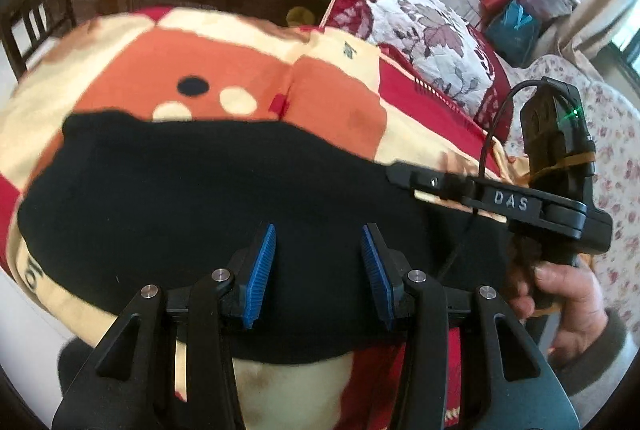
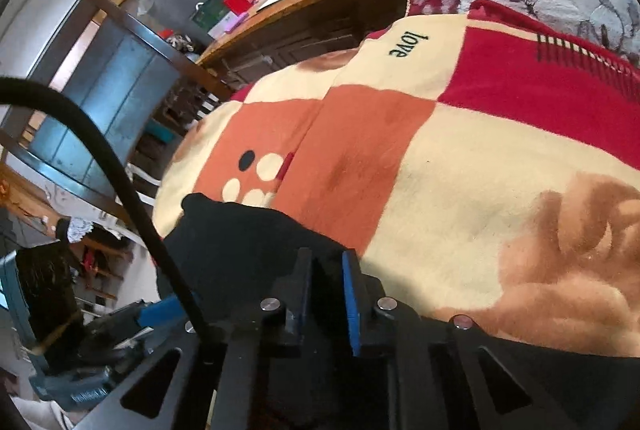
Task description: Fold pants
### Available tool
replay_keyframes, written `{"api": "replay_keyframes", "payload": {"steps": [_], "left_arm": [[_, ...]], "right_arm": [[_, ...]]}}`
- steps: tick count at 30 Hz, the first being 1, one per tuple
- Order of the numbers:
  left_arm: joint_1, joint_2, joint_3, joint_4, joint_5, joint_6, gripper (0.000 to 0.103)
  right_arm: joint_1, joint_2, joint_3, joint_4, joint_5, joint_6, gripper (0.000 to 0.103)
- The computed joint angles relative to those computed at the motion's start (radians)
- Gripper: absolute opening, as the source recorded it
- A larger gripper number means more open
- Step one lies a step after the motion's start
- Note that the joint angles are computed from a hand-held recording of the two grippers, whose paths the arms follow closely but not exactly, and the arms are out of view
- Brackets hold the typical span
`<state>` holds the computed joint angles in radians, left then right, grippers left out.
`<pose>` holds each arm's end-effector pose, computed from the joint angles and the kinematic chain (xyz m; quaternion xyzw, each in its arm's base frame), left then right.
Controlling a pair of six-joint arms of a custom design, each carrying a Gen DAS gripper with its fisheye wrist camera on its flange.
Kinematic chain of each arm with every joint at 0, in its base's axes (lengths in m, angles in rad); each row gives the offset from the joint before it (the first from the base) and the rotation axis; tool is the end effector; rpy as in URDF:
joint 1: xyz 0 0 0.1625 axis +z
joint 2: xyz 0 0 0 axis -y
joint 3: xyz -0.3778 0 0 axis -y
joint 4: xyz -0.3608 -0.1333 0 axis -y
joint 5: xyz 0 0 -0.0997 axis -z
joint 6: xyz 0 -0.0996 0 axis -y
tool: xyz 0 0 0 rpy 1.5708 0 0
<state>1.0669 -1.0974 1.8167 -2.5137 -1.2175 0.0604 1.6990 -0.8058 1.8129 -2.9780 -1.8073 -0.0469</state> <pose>-0.1243 -0.5728 0.1920 0.2535 0.9451 -0.1456 0.1462 0.1837 -0.5651 0.0797 0.0617 -0.9715 0.2019 0.1075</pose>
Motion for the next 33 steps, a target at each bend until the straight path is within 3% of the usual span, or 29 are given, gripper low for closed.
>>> {"api": "replay_keyframes", "payload": {"steps": [2, 6, 12, 18, 24, 30, 32, 33], "left_arm": [[0.005, 0.012, -0.011, -0.013, -0.014, 0.015, 0.044], [0.035, 0.04, -0.068, 0.084, -0.049, -0.025, 0.044], [0.059, -0.02, -0.042, 0.14, -0.103, -0.001, 0.045], [0.088, -0.11, 0.017, 0.194, -0.163, -0.057, 0.05], [0.115, -0.176, 0.081, 0.213, -0.148, -0.158, 0.05], [0.138, -0.142, 0.069, 0.132, -0.16, -0.229, 0.05], [0.141, -0.123, 0.062, 0.107, -0.154, -0.244, 0.05], [0.145, -0.112, 0.056, 0.093, -0.154, -0.251, 0.05]], "right_arm": [[-0.011, -0.006, -0.002, 0.033, 0.03, 0.001, 0.014], [-0.045, -0.017, -0.001, 0.09, 0.114, 0.038, 0.02], [-0.086, -0.05, 0.017, 0.146, 0.228, 0.038, 0.028], [-0.133, -0.056, -0.03, 0.282, 0.347, 0.044, 0.035], [-0.127, -0.007, -0.099, 0.349, 0.339, 0.026, 0.036], [-0.143, -0.003, -0.062, 0.259, 0.371, 0.021, 0.037], [-0.13, -0.006, -0.04, 0.2, 0.341, -0.001, 0.035], [-0.119, -0.001, -0.037, 0.175, 0.315, -0.01, 0.029]]}}
